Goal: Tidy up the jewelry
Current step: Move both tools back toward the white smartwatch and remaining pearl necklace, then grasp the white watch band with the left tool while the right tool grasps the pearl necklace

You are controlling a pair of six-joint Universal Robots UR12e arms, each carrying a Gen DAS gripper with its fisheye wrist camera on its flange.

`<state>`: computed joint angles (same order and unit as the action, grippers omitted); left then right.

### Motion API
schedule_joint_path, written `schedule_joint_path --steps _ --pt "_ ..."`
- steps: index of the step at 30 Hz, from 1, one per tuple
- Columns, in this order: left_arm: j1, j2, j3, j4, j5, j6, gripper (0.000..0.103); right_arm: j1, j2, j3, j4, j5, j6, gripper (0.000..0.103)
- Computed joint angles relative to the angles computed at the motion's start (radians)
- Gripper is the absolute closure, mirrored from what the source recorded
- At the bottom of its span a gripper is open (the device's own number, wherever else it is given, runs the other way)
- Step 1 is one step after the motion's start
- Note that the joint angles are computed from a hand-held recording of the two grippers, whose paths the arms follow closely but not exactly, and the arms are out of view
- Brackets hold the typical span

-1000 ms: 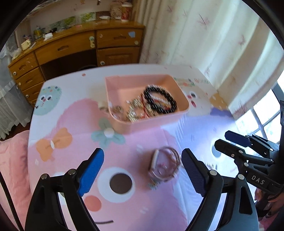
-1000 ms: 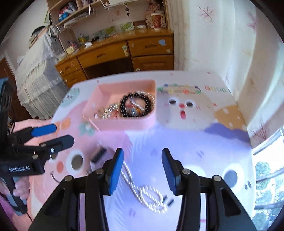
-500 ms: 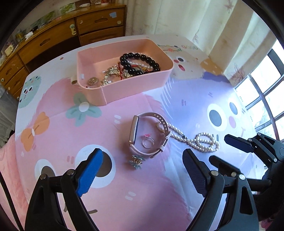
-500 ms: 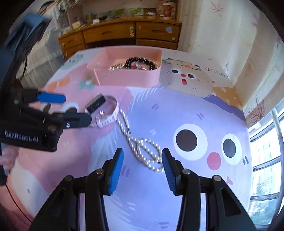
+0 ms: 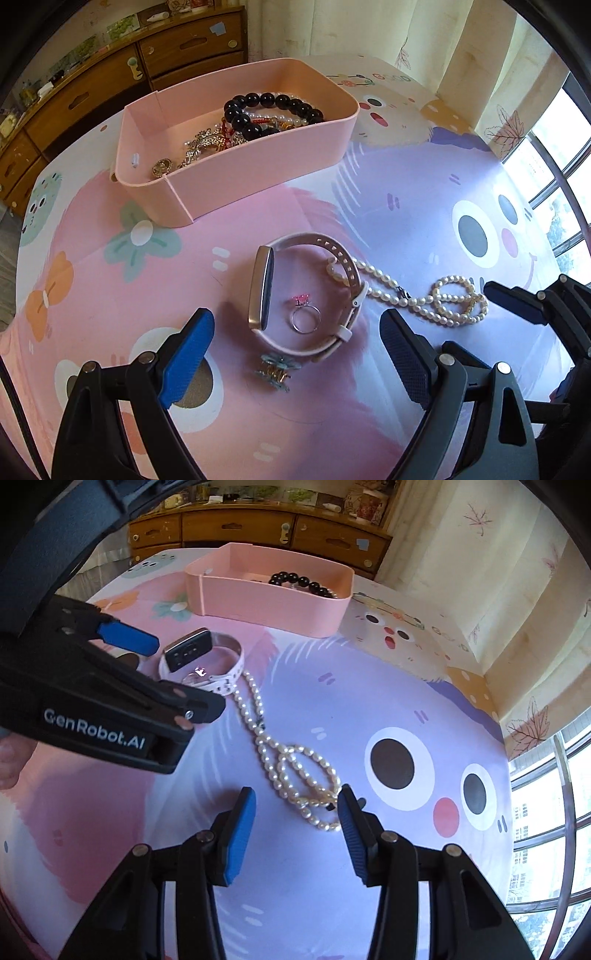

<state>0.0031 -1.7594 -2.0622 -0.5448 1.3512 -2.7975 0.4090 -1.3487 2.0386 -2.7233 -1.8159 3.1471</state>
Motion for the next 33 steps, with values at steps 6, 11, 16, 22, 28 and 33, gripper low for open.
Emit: schedule_joint_path --steps 6,11,16,22,28,33 --pt "-0.003 -0.013 0.002 0.020 0.009 -0.029 0.013 -0.023 0.004 0.005 -0.029 0.036 0.011 0.045" --pt "0.000 -0.018 0.000 0.043 0.000 -0.051 0.013 -0.044 0.004 0.007 -0.036 0.089 -0.002 0.042" --pt "0.001 -0.020 -0.007 0.081 -0.002 -0.072 0.021 -0.060 0.000 0.013 -0.039 0.136 -0.003 0.042" --pt "-0.001 -0.017 -0.013 0.099 0.000 -0.073 0.032 -0.076 -0.003 0.007 -0.010 0.181 -0.007 0.043" --pt "-0.016 -0.019 -0.018 0.133 0.019 -0.061 0.047 -0.079 -0.005 0.004 -0.001 0.216 -0.058 0.060" --pt "-0.022 -0.019 -0.017 0.142 0.032 -0.082 0.057 -0.075 -0.004 0.000 0.005 0.247 -0.102 0.082"
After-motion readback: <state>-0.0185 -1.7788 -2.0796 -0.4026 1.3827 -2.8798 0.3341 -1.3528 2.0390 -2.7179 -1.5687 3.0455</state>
